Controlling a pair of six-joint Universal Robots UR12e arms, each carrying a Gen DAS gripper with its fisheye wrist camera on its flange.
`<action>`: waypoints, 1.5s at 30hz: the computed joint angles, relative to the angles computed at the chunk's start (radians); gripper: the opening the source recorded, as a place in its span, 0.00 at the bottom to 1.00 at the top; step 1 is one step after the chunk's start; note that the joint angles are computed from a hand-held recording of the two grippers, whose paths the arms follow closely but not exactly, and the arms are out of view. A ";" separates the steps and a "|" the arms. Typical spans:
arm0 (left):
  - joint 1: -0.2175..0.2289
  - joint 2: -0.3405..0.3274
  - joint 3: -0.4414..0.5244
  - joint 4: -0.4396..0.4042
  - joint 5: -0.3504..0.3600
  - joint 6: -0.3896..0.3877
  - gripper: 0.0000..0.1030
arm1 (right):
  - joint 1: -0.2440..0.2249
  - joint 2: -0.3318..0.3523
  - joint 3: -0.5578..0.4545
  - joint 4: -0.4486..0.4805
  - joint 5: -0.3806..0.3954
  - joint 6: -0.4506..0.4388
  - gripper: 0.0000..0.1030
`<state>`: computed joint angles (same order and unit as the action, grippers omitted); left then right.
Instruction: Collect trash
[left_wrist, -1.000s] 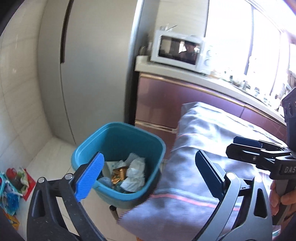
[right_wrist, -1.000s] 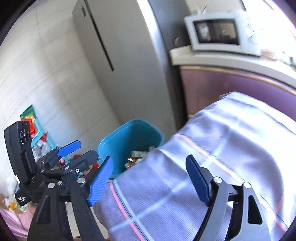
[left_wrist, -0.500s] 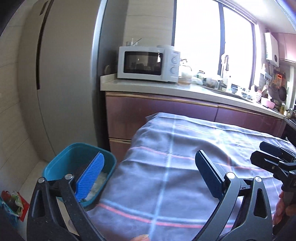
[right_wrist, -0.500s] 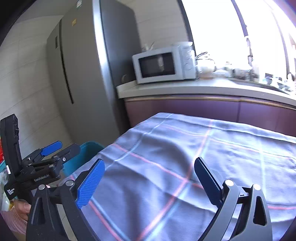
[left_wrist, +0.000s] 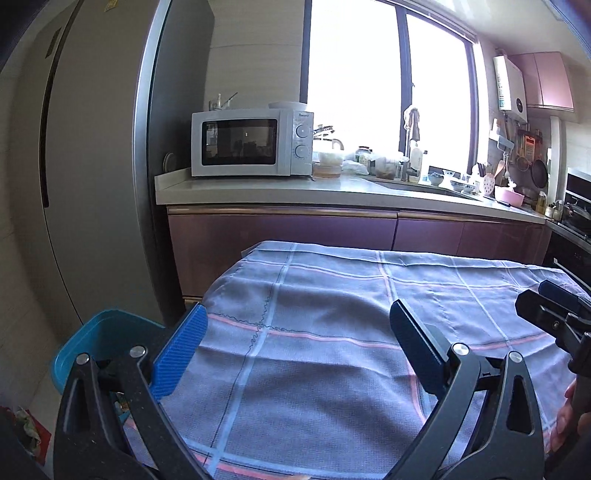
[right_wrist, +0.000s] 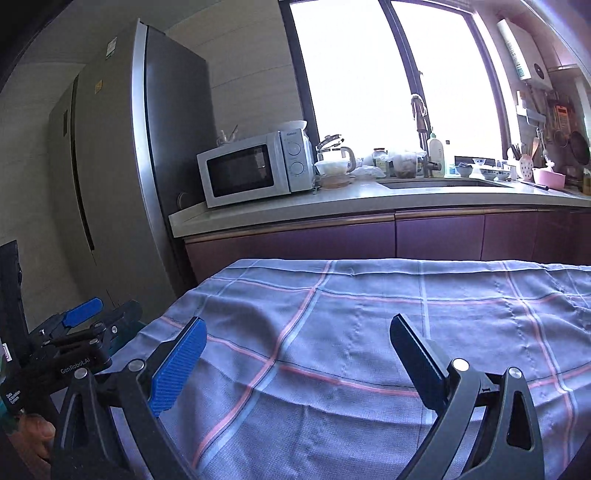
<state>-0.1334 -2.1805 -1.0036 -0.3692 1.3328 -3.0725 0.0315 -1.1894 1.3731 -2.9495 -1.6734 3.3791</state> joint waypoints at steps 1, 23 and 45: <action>-0.002 -0.001 0.000 0.002 -0.001 0.002 0.94 | 0.001 -0.003 0.006 -0.007 -0.010 0.002 0.93; -0.010 0.018 -0.044 0.092 0.035 -0.014 0.94 | 0.018 -0.031 0.060 -0.067 -0.102 0.005 0.93; -0.005 0.030 -0.076 0.146 0.042 -0.019 0.94 | 0.033 -0.034 0.067 -0.092 -0.157 -0.017 0.93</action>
<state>-0.1386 -2.1502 -1.0794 -0.2235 1.3748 -3.0911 0.0645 -1.2230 1.4397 -3.0417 -1.8304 3.3619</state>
